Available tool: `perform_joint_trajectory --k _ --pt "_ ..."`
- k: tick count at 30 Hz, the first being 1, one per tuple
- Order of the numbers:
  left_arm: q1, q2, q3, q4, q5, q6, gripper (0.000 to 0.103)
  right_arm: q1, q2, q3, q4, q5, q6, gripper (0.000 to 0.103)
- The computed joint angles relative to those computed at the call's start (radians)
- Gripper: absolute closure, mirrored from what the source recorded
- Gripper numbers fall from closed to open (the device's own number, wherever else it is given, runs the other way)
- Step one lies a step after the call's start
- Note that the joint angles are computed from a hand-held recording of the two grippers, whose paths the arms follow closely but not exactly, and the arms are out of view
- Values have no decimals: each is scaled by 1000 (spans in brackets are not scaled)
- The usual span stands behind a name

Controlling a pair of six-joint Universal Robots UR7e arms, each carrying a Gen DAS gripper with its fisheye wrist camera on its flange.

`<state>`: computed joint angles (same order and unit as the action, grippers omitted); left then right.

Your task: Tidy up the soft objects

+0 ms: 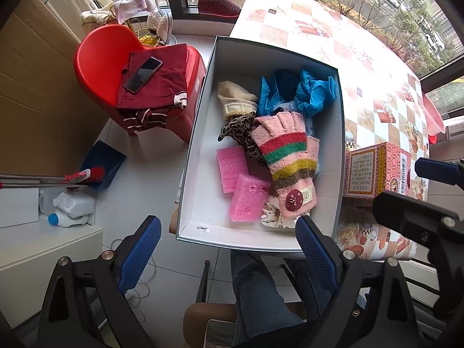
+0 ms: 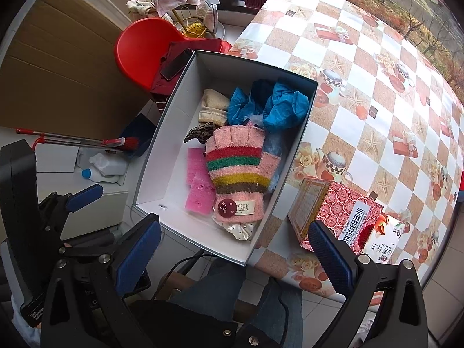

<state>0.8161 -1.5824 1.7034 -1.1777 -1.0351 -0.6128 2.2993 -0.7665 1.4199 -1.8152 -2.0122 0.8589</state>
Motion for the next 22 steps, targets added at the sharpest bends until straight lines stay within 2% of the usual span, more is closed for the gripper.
perform_joint_trajectory --k 18,22 --pt "-1 6 4 8 -21 -5 8 -7 -4 14 -5 4 5 1" --pt "-4 -19 24 -34 -15 -1 8 -9 -4 20 -10 4 7 1"
